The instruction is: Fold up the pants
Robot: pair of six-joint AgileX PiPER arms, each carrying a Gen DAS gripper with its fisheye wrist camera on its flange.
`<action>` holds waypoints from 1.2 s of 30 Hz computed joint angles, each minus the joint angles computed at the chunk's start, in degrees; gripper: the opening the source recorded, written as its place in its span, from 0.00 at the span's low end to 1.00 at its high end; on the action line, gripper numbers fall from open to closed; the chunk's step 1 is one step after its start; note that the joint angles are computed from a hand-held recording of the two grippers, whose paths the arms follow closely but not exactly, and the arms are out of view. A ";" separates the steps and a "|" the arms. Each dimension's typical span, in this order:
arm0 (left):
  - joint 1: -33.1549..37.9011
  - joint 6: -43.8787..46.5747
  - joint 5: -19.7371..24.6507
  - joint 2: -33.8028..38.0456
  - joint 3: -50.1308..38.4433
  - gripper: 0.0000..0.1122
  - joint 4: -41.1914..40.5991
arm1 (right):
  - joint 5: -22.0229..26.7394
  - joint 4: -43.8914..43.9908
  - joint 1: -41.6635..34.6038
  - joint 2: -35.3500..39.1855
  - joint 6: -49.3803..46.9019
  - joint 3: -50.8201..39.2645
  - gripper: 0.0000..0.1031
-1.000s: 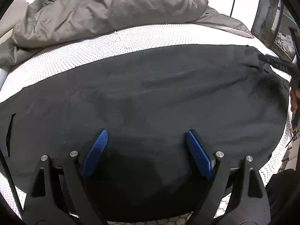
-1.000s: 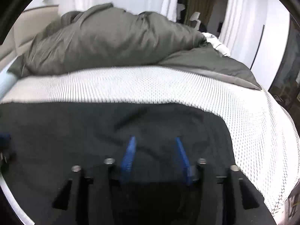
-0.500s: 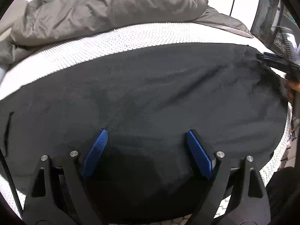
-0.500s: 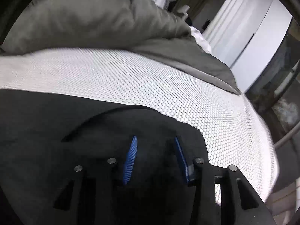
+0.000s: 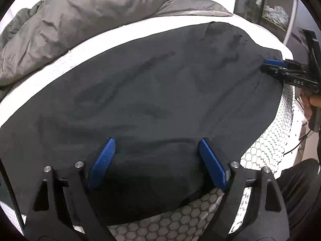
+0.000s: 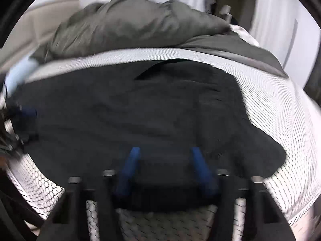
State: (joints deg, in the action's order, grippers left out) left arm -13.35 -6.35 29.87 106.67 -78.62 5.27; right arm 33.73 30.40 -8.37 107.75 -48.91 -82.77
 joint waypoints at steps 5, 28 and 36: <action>0.26 -0.56 -2.82 -4.30 3.28 0.76 -3.46 | -7.78 -6.86 -0.47 -5.02 7.10 4.32 0.62; -4.57 -4.92 -8.35 -2.67 7.52 0.80 2.65 | 16.93 23.75 -10.21 17.85 20.18 -29.09 0.19; 3.67 3.10 -10.74 -13.15 16.09 0.80 -9.68 | 7.38 32.48 -0.45 0.36 8.28 -14.21 0.18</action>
